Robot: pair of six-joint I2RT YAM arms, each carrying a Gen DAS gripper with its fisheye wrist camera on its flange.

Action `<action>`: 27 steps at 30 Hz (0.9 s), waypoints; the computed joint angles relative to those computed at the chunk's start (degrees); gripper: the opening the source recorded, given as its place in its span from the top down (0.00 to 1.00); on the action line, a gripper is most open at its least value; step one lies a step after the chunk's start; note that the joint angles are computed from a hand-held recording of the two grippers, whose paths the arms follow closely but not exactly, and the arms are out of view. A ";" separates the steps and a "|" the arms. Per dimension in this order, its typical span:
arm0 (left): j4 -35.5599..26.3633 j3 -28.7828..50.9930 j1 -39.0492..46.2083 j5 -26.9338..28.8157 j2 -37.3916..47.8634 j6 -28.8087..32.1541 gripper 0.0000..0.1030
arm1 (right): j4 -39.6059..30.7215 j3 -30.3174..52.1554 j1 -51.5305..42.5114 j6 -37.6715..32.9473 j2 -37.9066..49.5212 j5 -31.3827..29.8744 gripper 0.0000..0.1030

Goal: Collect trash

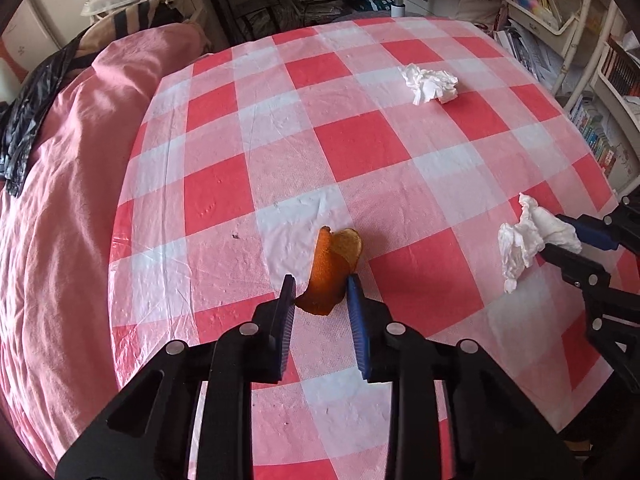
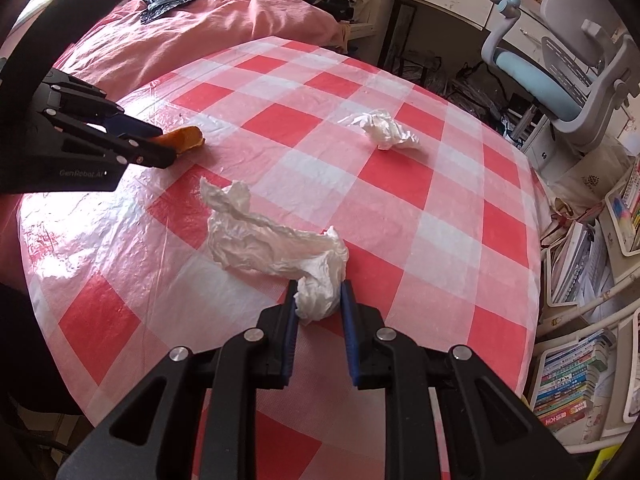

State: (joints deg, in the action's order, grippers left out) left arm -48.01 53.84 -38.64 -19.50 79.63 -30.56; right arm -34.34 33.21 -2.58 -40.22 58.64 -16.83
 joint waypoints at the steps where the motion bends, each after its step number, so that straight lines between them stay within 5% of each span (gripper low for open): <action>1: 0.09 0.10 0.11 -0.14 -0.49 0.12 0.77 | 0.30 -0.16 0.33 0.31 -0.17 0.28 0.80; 18: -0.85 -0.11 4.38 1.38 -11.25 2.21 0.79 | 4.15 -4.13 11.52 7.14 -5.50 6.26 0.80; 27: 4.17 -6.77 18.31 20.90 -14.41 7.22 0.79 | 3.07 -3.49 9.53 6.29 -5.05 4.63 0.80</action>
